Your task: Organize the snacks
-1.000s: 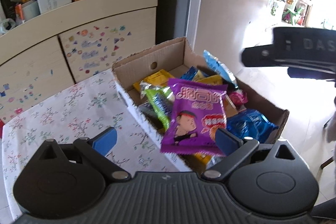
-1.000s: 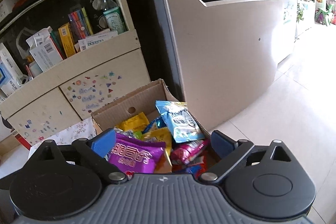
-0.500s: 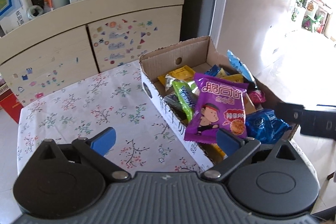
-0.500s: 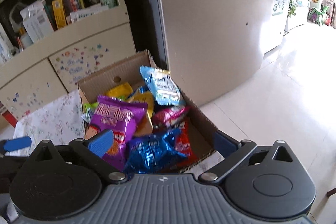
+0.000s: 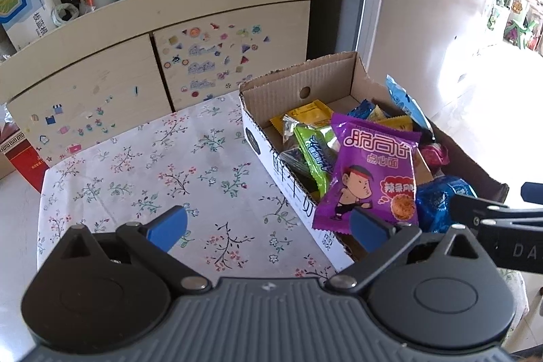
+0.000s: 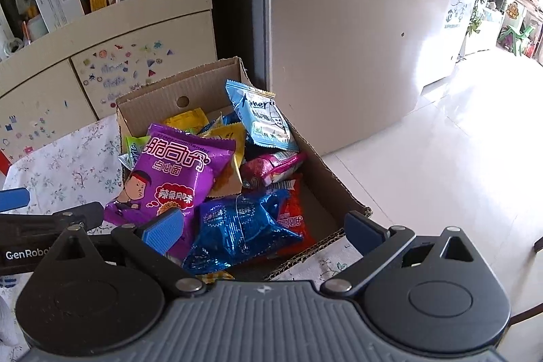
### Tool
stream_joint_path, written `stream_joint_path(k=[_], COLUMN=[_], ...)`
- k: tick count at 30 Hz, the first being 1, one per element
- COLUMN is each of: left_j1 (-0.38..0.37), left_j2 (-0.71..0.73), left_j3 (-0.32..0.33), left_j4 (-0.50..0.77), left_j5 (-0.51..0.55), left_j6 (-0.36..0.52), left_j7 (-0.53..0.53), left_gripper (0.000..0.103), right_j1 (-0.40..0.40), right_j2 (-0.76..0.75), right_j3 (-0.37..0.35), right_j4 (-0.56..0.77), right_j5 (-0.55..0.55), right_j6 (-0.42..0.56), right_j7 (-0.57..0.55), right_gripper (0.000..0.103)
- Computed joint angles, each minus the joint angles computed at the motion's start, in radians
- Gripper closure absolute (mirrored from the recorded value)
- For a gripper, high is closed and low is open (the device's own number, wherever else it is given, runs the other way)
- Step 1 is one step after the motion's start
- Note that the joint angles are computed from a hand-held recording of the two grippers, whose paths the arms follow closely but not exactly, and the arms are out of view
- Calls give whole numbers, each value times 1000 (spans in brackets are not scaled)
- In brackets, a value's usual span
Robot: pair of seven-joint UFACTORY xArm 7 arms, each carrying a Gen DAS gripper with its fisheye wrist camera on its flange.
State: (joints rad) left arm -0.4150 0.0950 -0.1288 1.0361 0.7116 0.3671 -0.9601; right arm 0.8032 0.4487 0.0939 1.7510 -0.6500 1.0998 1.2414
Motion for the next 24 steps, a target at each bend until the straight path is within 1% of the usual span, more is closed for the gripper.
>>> stream_joint_path(k=[3,9,15,24], left_j1=[-6,-14,-22,-34], left_j2=[6,20,30,38], left_j3=[2,3,6,13], left_j4=[9,24,35,47], left_j5=[25,35,42,70], left_j6=[11,26,35,44], left_j7=[-13,-7,6,-12], left_gripper=[1,1,1,1], right_j1=[2,5,5,10], right_j2=[8,21,25,34], right_j3=[0,-3,-6,-10], right_j4=[10,30,37,53], right_j5=[4,13,23,25], right_j6=[14,37,54,78], right_j7=[-9,-25,-21,-16], right_gripper=[0,0,0,0])
